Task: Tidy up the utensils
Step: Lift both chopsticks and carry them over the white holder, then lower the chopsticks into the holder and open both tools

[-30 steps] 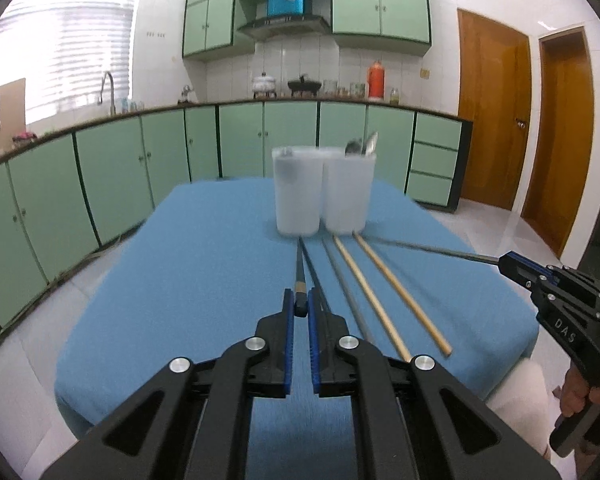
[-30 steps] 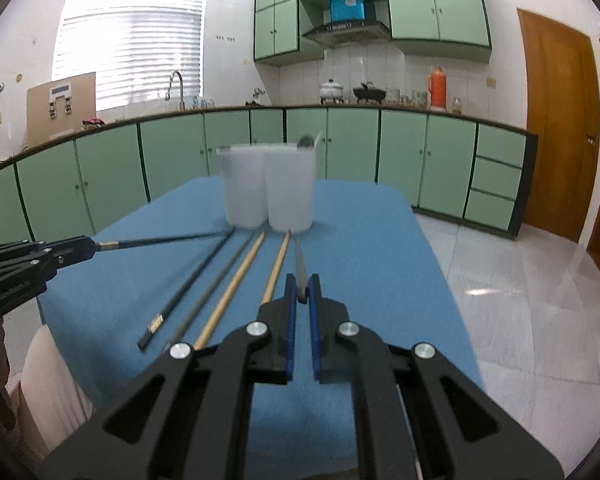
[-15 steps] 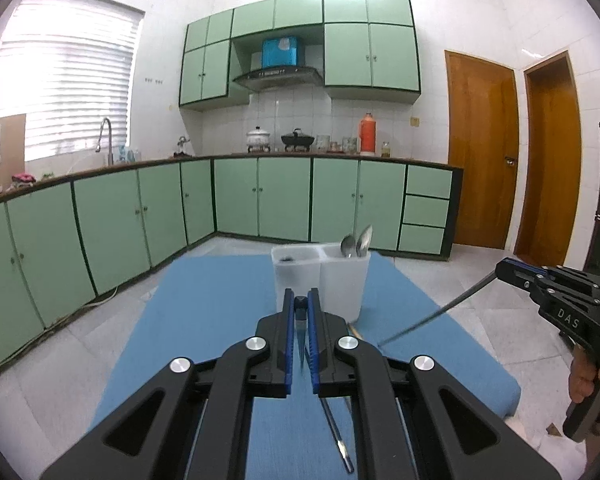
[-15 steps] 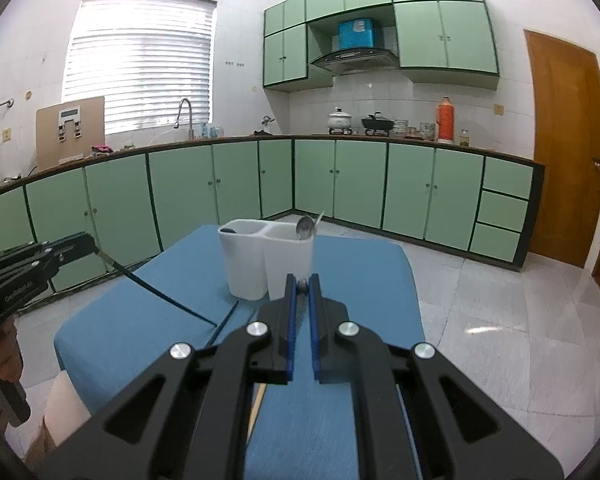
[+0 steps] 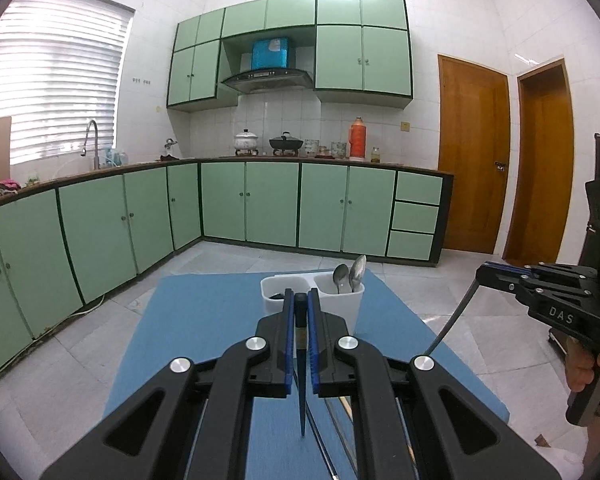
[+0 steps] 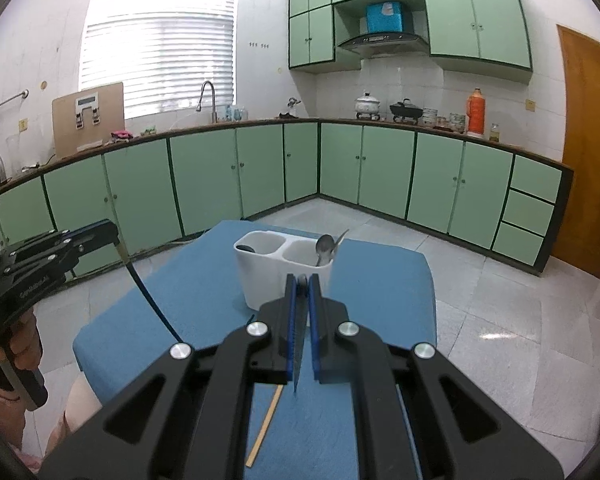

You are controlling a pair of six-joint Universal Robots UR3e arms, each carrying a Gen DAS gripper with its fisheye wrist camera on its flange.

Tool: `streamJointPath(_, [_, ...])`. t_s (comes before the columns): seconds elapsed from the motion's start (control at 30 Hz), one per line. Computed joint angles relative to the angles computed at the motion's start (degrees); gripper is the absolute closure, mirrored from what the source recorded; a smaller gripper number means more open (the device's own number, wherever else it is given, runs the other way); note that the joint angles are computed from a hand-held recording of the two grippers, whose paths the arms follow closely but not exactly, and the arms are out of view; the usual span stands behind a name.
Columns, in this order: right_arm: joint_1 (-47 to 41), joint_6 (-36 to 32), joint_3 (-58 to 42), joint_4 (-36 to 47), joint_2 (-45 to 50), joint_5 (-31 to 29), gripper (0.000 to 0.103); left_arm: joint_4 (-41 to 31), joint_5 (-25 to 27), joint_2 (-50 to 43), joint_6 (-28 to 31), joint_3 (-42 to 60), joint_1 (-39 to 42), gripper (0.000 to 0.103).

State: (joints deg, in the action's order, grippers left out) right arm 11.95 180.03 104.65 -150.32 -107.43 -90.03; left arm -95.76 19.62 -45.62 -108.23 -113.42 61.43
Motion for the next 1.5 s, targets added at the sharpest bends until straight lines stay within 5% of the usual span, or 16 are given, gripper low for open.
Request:
streamJointPath(0.2, [-0.75,-0.82,-6.37,4.47,3.50,1.71,0.098,16.32,1.72,-4.60,-11.34,-1.59,-4.29,0.097])
streamJointPath(0.3, [-1.58,-1.10,-7.57,5.18,3.81,3.45,0.098,11.29,0.63,-3.75,-7.67,-0.58,-2.82,0.097])
streamJointPath(0.37, [-2.18,-1.34,-9.34,6.06,4.49,4.53,0.098,14.92,0.69,-4.68,-10.36,-0.49,-3.63,0.097])
streamJointPath(0.67, [-4.52,-2.78,-19.72,10.61,8.48,7.26,0.098,37.26,1.74,-14.29,-27.94,3.54,-9.24,0.097])
streamJointPath(0.87, [-5.02,-3.12,-33.83,14.53,15.87,8.00,0.098,56.57,4.60,-24.46,-44.72,11.43,-15.37,0.097])
streamJointPath(1.1, [-5.95,-3.03,-55.09,20.63,27.27,8.86,0.098,69.30,11.24,-37.15,-58.84,26.48,-24.26,0.097])
streamJointPath(1.27, [-5.41,-2.90,-70.88,24.05,38.67,6.04,0.098,72.19,20.66,-48.68,-62.71,38.33,-33.37,0.097])
streamJointPath(1.5, [-5.15,-2.75,-76.01,21.94,47.57,5.27,0.098,69.33,29.07,-61.07,-61.51,48.38,-41.04,0.097])
